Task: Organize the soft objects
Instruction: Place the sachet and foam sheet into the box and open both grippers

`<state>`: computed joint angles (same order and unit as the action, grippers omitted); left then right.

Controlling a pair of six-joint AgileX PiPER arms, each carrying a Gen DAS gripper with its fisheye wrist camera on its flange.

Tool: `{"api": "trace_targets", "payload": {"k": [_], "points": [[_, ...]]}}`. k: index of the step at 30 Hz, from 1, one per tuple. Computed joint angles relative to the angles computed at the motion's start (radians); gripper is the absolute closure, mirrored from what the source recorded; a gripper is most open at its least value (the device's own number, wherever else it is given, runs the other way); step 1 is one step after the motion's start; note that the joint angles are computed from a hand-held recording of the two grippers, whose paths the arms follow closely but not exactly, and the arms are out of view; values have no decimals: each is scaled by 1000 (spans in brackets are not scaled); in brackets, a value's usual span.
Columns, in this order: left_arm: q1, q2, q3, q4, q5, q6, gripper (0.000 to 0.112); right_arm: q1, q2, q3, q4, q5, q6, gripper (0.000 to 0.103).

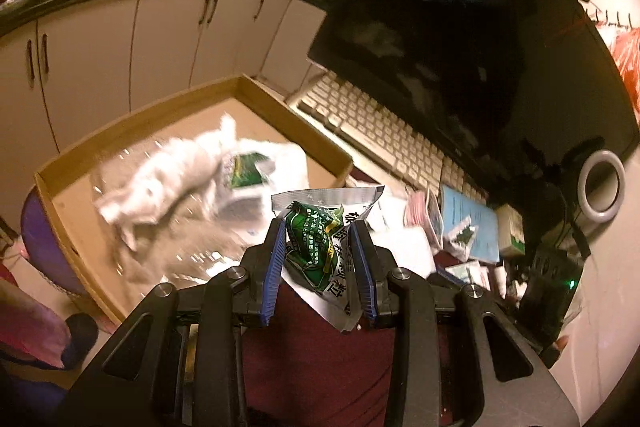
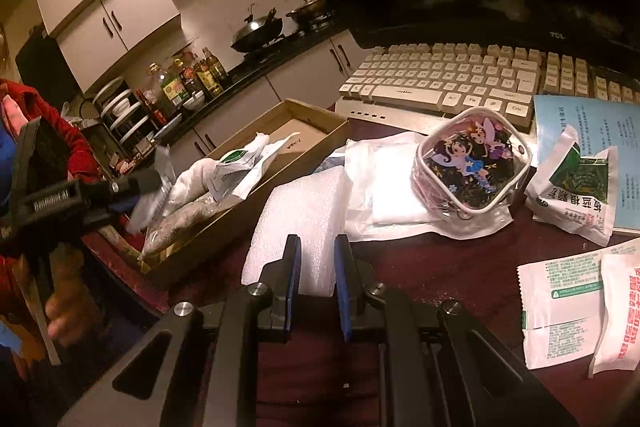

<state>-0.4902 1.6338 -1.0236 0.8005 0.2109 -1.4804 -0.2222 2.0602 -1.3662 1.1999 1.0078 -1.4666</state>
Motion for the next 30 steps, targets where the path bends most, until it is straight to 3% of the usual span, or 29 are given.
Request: {"api": "trace_targets", "payload": {"k": [10, 13, 17, 23, 27, 30], "points": [[123, -13, -39, -473, 4, 537, 80, 58, -55, -21, 3, -21, 115, 88], [175, 4, -72, -681, 15, 760, 80, 126, -57, -73, -7, -63, 173, 88], [241, 48, -139, -844, 28, 951, 80, 230, -1, -209, -25, -120, 303, 88], [276, 142, -287, -693, 134, 841, 80, 339, 141, -409, -92, -165, 480, 88], [281, 233, -379, -647, 212, 821, 80, 357, 186, -440, -110, -204, 509, 88], [289, 273, -404, -680, 218, 850, 80, 346, 210, -461, -123, -198, 541, 88]]}}
